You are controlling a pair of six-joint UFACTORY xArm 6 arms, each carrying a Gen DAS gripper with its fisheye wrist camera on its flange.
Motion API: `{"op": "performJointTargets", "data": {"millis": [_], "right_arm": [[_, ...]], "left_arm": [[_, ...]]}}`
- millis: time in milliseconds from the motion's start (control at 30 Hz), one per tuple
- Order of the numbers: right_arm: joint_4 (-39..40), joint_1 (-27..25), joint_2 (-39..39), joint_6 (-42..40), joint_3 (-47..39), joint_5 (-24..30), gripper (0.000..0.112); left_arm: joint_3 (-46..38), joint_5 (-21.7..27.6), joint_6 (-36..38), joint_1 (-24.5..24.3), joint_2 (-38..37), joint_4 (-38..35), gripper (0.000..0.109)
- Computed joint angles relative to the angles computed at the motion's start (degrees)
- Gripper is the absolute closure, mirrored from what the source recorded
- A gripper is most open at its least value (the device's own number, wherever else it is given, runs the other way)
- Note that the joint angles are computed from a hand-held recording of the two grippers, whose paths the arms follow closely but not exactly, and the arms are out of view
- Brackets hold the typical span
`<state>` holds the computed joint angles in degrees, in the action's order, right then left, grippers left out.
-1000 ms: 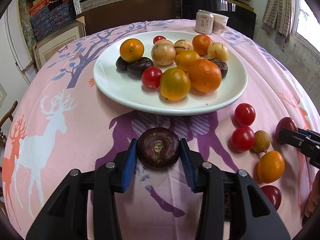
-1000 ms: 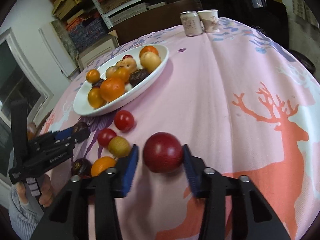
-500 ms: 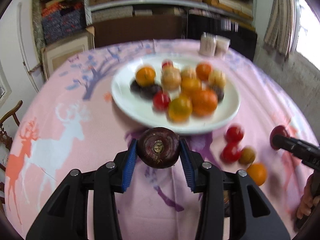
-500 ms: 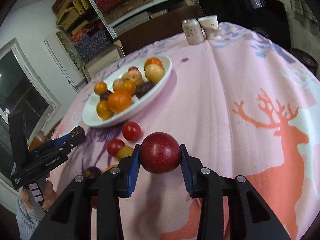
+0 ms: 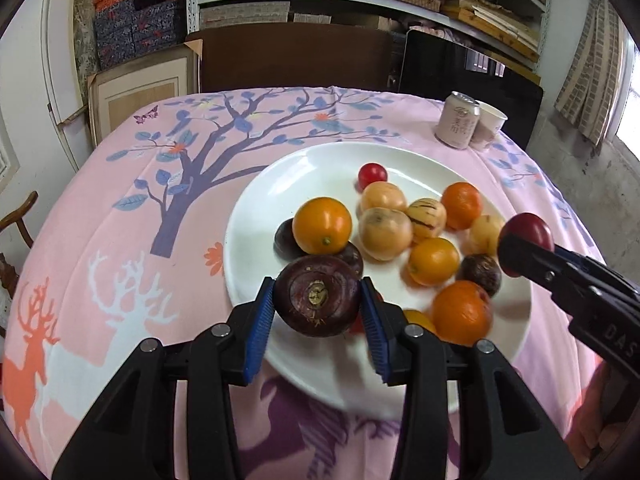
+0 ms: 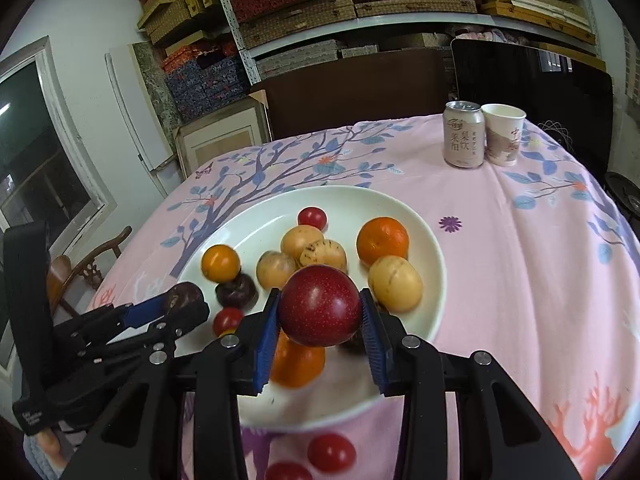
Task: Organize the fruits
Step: 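Carry both fruits onto the white plate and open both grippers, then grasp the dark brown patterned fruit with the left gripper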
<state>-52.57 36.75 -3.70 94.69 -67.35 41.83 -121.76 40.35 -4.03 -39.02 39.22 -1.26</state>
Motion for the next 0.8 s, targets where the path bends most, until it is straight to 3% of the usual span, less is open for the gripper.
{"op": "performJointTargets", "data": {"millis": [33,67,100,133,333,500,633,800], "right_arm": [[-0.9,-0.4,-0.1,0.8,0.4,-0.4,0.069],[-1.5,-0.3,-0.2,1.5,0.8,0.0,0.053],[-3.0,0.1,-0.5,2.7,1.1,1.0,0.045],[-3.7,0.2,-1.3,3.2,1.9,1.4,0.045],[-4.9,1.1,-4.8,6.7,5.0,1.7,0.041],[-6.2,2.8,-9.1,13.0,9.6,2.5,0.038],[-8.1,7.2,-13.0,18.3,13.1,8.8,0.034],[-9.4,11.6,-16.6,22.9,17.0,11.7,0.033]], "left_arm": [[-1.6,0.7,0.6,0.2,1.1,-1.0,0.062],[-2.3,1.0,0.8,0.3,1.6,-1.2,0.059],[-2.0,0.5,0.8,0.3,1.5,-1.1,0.051],[-1.3,-0.5,0.4,0.2,1.1,-0.7,0.042],[8.0,-6.8,-0.4,-0.3,-4.8,2.2,0.031],[18.0,-9.3,0.3,-0.5,-11.5,1.6,0.029],[25.7,-12.2,0.5,-1.0,-16.5,1.2,0.025],[35.7,-13.8,3.6,-2.2,-23.2,-0.7,0.025]]}}
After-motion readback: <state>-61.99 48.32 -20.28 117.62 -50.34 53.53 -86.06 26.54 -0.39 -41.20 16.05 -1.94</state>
